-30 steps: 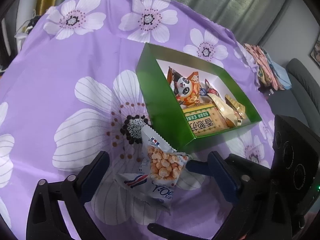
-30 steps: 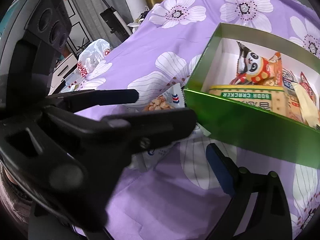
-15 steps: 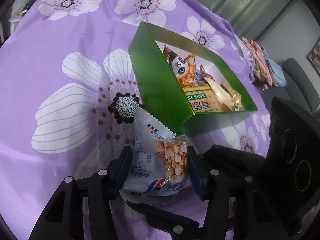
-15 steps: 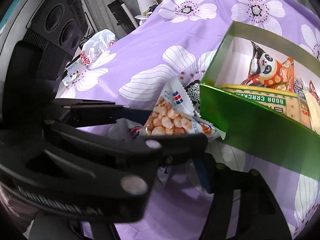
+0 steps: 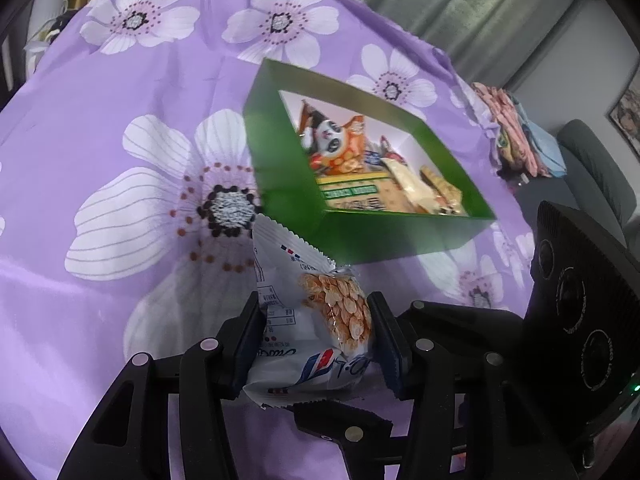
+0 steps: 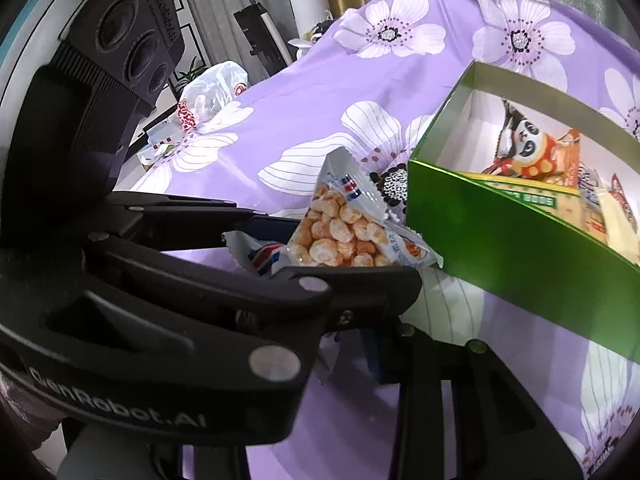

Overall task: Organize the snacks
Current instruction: 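Lift the peanut-puff bag and carry it over the green box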

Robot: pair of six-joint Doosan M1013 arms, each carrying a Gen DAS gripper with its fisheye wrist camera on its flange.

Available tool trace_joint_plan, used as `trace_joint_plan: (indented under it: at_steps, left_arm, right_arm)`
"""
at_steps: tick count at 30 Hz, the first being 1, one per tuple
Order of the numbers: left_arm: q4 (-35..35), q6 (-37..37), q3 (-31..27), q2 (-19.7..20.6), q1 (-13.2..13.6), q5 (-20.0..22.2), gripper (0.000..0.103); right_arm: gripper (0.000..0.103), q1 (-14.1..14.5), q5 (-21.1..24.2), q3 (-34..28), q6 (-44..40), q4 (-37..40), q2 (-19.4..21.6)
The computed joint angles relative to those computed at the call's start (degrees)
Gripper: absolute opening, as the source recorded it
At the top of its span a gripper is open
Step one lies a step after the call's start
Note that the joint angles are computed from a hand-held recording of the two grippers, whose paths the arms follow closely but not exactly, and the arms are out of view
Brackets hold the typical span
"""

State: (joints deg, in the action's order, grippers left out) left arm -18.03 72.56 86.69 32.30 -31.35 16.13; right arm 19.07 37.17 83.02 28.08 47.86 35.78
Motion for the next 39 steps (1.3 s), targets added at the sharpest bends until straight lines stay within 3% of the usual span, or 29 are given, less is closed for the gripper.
trace_joint_plan:
  at_steps: [14, 26, 39]
  left_arm:
    - [10.63, -7.29, -2.16, -0.90, -3.98, 1.53, 0.052]
    - [18.73, -12.44, -5.87, -0.03, -6.31, 6.14, 0.052]
    - [22.68, -11.34, -11.77, 2.60, -7.55, 11.48, 0.052]
  right_arm:
    - [0.037, -2.38, -4.40, 7.47, -8.65, 6.53, -6.09]
    - [0.037, -4.49, -3.67, 10.27, -14.97, 14.39, -7.86]
    - [0.037, -6.65, -3.50, 11.73, -20.94, 21.71, -8.45]
